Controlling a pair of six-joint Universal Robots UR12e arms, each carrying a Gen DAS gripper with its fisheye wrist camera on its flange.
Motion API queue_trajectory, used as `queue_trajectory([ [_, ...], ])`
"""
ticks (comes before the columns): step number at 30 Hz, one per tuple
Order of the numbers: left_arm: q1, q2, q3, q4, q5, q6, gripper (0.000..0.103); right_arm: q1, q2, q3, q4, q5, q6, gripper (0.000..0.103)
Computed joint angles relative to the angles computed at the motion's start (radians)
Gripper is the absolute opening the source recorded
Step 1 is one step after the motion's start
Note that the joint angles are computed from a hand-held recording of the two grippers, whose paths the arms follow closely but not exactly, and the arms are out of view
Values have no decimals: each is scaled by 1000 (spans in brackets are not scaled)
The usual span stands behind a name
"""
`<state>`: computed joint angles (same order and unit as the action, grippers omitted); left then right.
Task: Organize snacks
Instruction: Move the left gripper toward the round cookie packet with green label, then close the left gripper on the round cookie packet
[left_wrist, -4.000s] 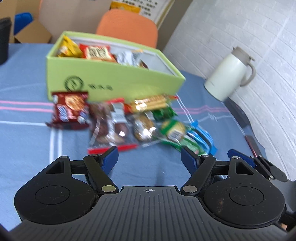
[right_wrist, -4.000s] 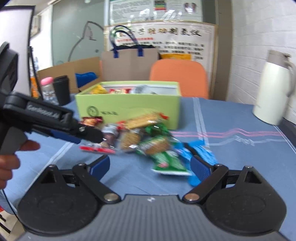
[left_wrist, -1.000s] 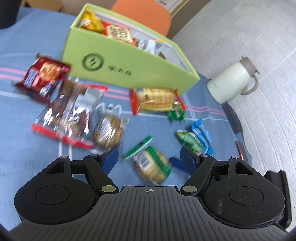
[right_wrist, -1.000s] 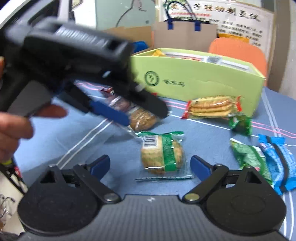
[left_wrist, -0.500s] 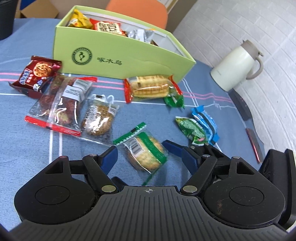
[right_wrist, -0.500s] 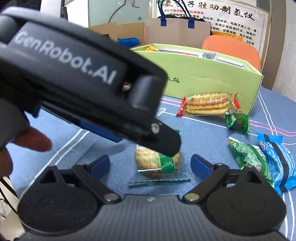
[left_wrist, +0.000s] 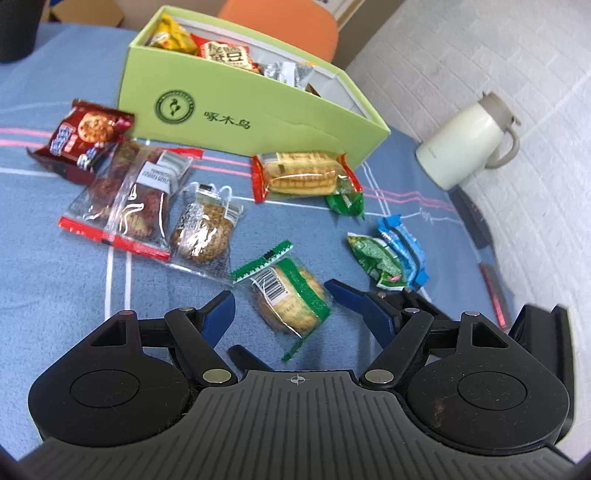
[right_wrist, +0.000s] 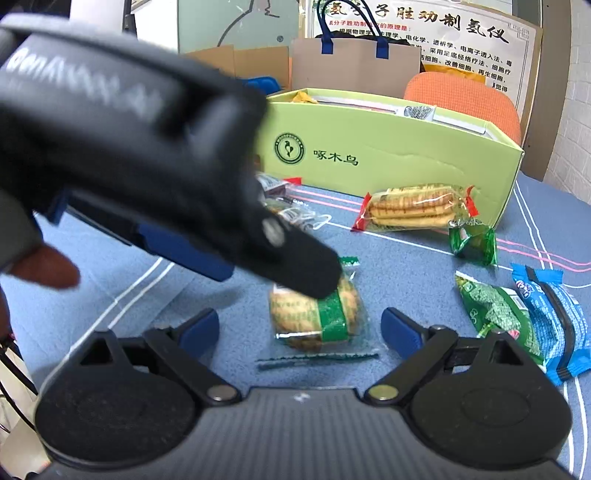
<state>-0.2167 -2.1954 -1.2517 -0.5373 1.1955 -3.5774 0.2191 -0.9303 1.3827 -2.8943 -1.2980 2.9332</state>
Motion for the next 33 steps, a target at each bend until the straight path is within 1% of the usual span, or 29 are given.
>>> queue_trajectory([
  [2,4,0,-1,-5,-20,-16,56,-6,-9,13,-11,13,18,93],
  [3,6,-1,1,-8,-28,-19,55,-8,-13,20,-28,20,22,93],
  [6,4,-8,12,-22,-42,-28,52,-11,-15,25,-68,3,12,93],
  [9,-2,-19,31,-42,-36,-36,50,-14,-9,11,-50,15,-4,90],
  [11,-7,-22,40,-56,-19,-32,50,-14,-5,3,-36,16,-25,86],
  [14,-11,-20,38,-62,15,-37,50,-15,-3,0,-31,21,-39,86],
  [16,-9,-25,44,-71,12,-47,50,-15,-3,-3,-28,29,-36,86],
  [18,-11,-33,59,-86,8,-41,50,-14,0,-11,-22,27,-35,85],
  [19,-13,-38,66,-96,8,-36,50,-14,1,-14,-18,27,-35,83],
  [20,-14,-42,73,-106,7,-31,51,-15,4,-18,-13,28,-35,79],
  [21,-17,-42,70,-95,17,-25,51,-16,5,-19,-9,32,-30,77],
  [22,-20,-41,69,-93,27,-16,50,-18,4,-20,6,37,-27,71],
  [23,-21,-40,65,-88,32,-10,47,-18,3,-19,23,43,-31,60],
  [24,-23,-38,62,-86,43,-5,43,-17,1,-7,-3,38,-35,59],
  [26,-29,-35,61,-95,84,16,13,-14,-6,5,-14,32,-20,57],
  [27,-31,-34,57,-90,92,17,12,-13,-11,10,-17,27,-11,56],
  [29,-31,-27,47,-81,87,1,7,-10,-21,25,-34,19,-3,56],
  [33,-30,-17,42,-28,54,-11,6,-12,-42,50,-110,-7,25,56],
])
